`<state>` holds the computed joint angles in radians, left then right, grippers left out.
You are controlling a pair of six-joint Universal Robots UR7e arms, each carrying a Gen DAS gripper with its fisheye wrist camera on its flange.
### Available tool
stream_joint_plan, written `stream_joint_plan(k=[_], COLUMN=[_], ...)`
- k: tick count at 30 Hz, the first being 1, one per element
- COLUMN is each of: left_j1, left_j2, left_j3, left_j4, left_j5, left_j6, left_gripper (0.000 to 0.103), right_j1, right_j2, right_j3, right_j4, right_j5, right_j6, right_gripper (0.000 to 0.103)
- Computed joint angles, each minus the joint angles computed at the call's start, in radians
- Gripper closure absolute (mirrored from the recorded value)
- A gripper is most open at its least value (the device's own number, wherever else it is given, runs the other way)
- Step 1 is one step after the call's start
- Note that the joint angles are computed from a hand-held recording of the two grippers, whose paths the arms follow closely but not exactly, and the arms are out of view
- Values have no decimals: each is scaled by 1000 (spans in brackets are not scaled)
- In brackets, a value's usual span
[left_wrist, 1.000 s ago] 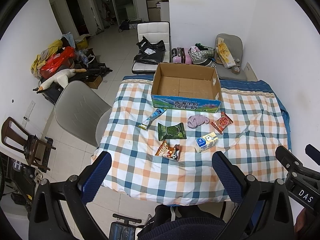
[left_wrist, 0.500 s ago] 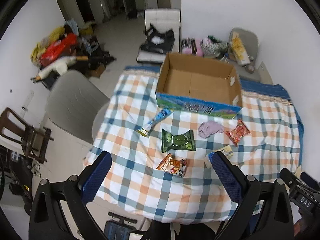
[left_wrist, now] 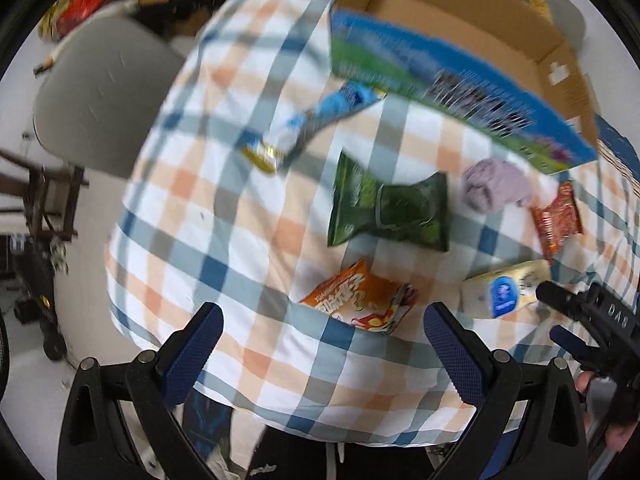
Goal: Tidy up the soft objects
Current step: 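Grasp the green snack bag with the left tool while the right grasps the milk carton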
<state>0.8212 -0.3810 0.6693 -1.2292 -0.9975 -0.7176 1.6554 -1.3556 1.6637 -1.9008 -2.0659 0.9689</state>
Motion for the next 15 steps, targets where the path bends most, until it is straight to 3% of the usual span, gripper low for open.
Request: stream_joint_plan(k=[3, 6, 9, 11, 15], left_j1=[16, 27, 29, 24, 18], left_j2=[-10, 0, 19, 35, 108], left_j3=[46, 40, 3, -26, -131], left_j4=[-11, -5, -4, -15, 6], left_j5=[-14, -21, -4, 15, 58], left_j6=[-25, -35, -32, 8, 159], left_gripper=[0, 0, 0, 0, 0], right_j1=[-33, -55, -63, -63, -82], right_j2=[28, 75, 122, 154, 211], right_j3=[16, 0, -19, -42, -77], right_j4=[-29, -13, -43, -45, -66], right_j5=[31, 42, 39, 33, 118], right_j6=[-6, -3, -19, -20, -15], right_gripper=[10, 21, 21, 21, 20])
